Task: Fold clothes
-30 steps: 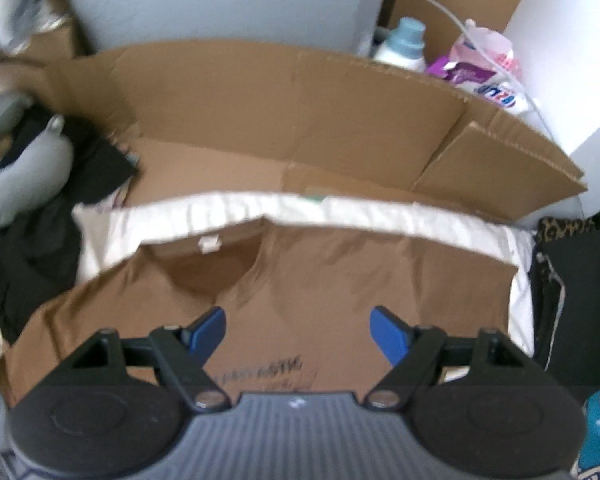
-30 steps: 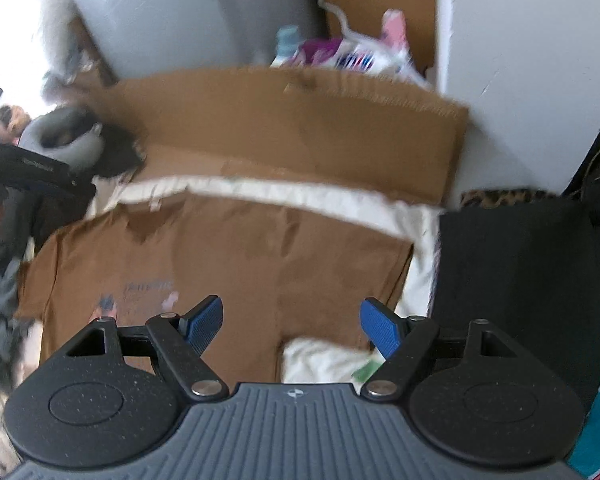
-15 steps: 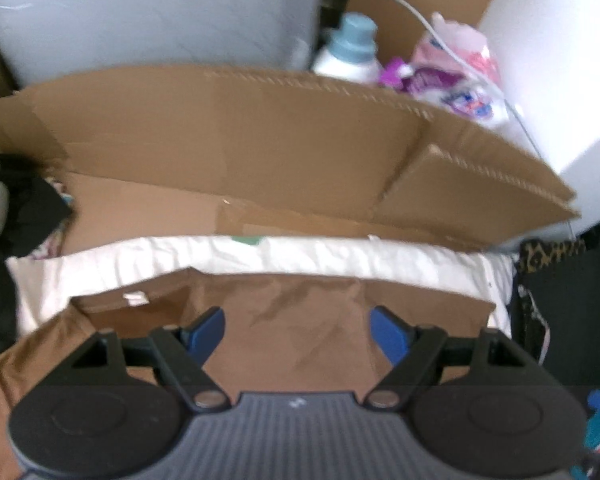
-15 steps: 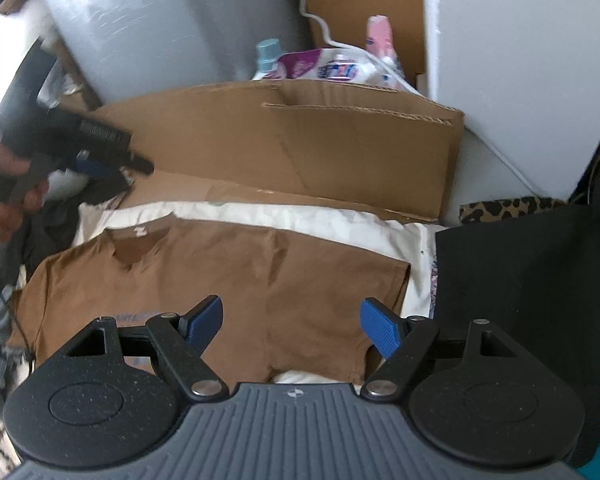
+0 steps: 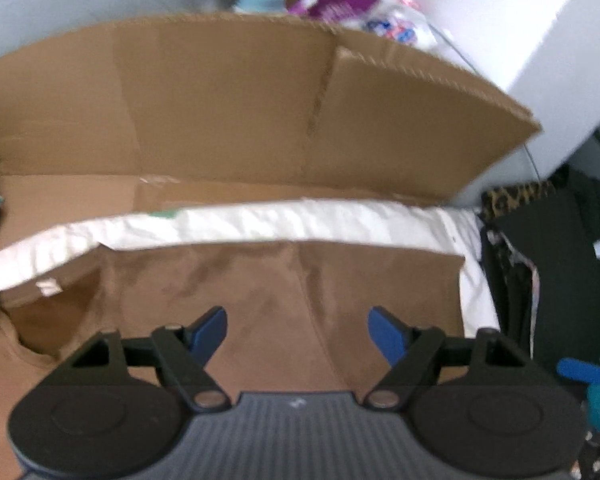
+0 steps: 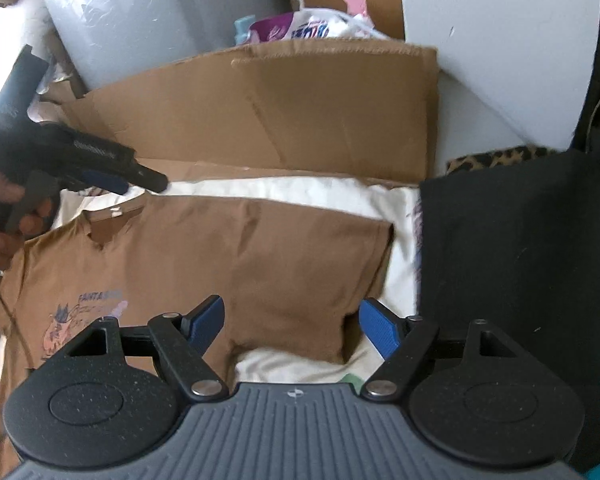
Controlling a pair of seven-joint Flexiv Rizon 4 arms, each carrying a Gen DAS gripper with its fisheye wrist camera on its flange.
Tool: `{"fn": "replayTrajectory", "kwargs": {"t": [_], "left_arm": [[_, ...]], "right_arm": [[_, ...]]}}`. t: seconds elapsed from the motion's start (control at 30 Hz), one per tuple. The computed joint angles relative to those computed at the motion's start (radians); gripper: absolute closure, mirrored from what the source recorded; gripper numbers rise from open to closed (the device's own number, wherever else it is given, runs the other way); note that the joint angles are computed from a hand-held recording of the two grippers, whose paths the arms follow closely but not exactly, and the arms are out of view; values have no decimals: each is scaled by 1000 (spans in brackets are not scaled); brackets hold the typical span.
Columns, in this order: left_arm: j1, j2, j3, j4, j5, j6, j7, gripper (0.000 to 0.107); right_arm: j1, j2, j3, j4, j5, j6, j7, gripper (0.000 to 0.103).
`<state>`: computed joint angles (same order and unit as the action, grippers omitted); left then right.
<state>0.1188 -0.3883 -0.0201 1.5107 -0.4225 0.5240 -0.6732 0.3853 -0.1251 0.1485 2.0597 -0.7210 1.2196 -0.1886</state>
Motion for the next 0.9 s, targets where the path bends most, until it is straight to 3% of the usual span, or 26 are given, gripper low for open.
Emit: {"fn": "replayTrajectory", "kwargs": {"t": [0.07,0.13,0.23,0.37,0.47,0.6,0.8,0.87,0.9], "left_arm": [[18,12,-16,41,-41,-28,74,31],[17,33,-13,103,-72,5,112,31],[22,47,-7,175,-109,8,155,34],[26,52,4,250,-128,10,206,45],[30,48,7,284,-145,3,222,55],[22,48,8,319,-145,28,244,72],[17,40,3,338,-155,31,262,81],[15,41,3,343,-151,32,267,81],[13,41,3,345,-149,32,270,81]], "right_arm": [[4,-11,-16,14,-64,20,42,28],[3,-25,-25,27,-93,40,79,35],[1,-52,-38,47,-108,77,123,37],[9,-87,-57,73,-116,113,153,42],[24,-107,-78,84,-133,135,190,51],[36,-132,-80,69,-122,110,153,52],[51,-171,-125,47,-157,130,208,52],[48,-186,-117,34,-132,122,182,57],[45,-191,-105,26,-100,106,160,68]]}}
